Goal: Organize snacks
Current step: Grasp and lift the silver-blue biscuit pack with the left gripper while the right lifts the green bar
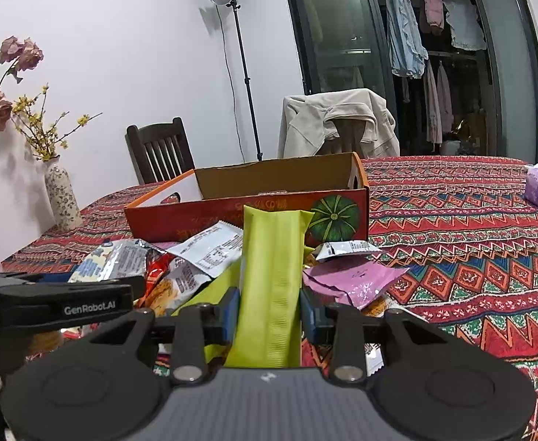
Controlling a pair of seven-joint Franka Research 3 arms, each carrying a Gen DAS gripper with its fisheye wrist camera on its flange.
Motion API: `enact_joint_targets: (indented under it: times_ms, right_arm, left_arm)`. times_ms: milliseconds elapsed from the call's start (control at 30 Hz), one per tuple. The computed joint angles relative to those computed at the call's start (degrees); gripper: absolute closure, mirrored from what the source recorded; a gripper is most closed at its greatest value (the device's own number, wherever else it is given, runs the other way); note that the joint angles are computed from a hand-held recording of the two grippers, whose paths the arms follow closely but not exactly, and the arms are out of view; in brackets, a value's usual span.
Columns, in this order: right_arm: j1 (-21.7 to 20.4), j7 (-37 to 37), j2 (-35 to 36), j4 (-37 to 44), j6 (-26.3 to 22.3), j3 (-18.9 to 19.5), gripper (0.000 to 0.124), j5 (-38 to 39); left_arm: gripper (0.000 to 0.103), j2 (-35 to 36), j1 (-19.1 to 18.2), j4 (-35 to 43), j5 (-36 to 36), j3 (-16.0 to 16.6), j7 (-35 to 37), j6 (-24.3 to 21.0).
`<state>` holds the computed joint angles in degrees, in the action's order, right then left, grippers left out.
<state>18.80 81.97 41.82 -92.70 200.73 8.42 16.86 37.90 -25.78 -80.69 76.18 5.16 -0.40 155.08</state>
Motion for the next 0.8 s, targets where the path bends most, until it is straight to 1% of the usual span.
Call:
enact_joint_targets:
  times_ms: [33,67,100,133,200,333,367,433,467,500,567,633,733,767,800]
  right_arm:
    - [-0.1,0.1,-0.1,-0.2,0.1,0.1,0.090,-0.1]
    - [-0.3,0.2,-0.2,-0.5,0.3,0.3,0.090,-0.1]
    - [-0.4,0.3,-0.3,-0.7,0.5,0.4,0.090,-0.3]
    - [-0.6,0.4,-0.4,-1.0,0.8,0.6,0.090,-0.4]
    - [-0.8,0.6,-0.5,-1.2,1.0,0.8,0.090,-0.8]
    - [-0.8,0.8,-0.7,-1.4,1.2,0.8,0.090,-1.1]
    - [-0.7,0.8,-0.7,-1.5,1.3,0.8,0.090,-1.1]
    - [-0.6,0.9,-0.8,-1.5,1.2,0.7,0.090,-1.1]
    - [-0.5,0.9,-0.8,-1.6,1.2,0.6,0.090,-1.0]
    - [-0.5,0.9,-0.8,-1.6,1.2,0.6,0.090,-1.0]
    - [-0.6,1.0,-0.9,-1.8,1.2,0.7,0.090,-1.2]
    - [-0.6,1.0,-1.0,-1.8,0.9,0.6,0.090,-1.0]
    - [-0.9,1.2,-1.0,-1.9,0.9,0.9,0.090,-1.4]
    - [-1.1,1.2,-1.0,-1.9,0.9,1.0,0.090,-1.5]
    - [-1.2,1.3,-1.0,-1.9,0.9,1.0,0.090,-1.6]
  left_arm:
    - [0.042,-0.2,-0.1,-0.3,0.5,0.2,-0.7,0.2]
    - [0.052,-0.5,-0.3,-0.7,1.2,0.5,-1.7,0.3]
    - [0.055,-0.9,-0.3,-1.2,2.0,0.7,-2.6,0.9]
    - [0.055,-1.3,-0.1,-1.7,2.7,0.7,-3.6,1.4]
    - [0.063,-2.1,-0.2,-2.6,5.0,1.0,-5.8,1.8]
    - [0.065,-3.0,0.8,-3.6,7.9,0.2,-8.0,2.5]
    - [0.064,-3.0,1.2,-3.5,7.8,-0.3,-7.1,2.6]
    - [0.043,-3.0,1.4,-3.5,6.6,-1.2,-5.5,1.1]
    - [0.025,-2.9,1.1,-3.4,6.8,-1.2,-5.5,0.4]
    - [0.020,-2.9,0.5,-3.2,7.8,-0.9,-6.1,-0.4]
    - [0.020,-2.4,0.4,-2.4,8.2,-1.4,-5.0,-1.0]
    - [0.020,-1.1,0.7,-0.7,5.9,-2.2,-1.6,-2.0]
    - [0.020,2.0,1.0,3.2,-1.4,-3.3,5.7,-5.0]
    - [0.023,3.0,1.3,4.2,-4.2,-3.7,8.2,-5.6]
    - [0.028,3.4,1.5,4.4,-5.9,-3.6,9.4,-5.3]
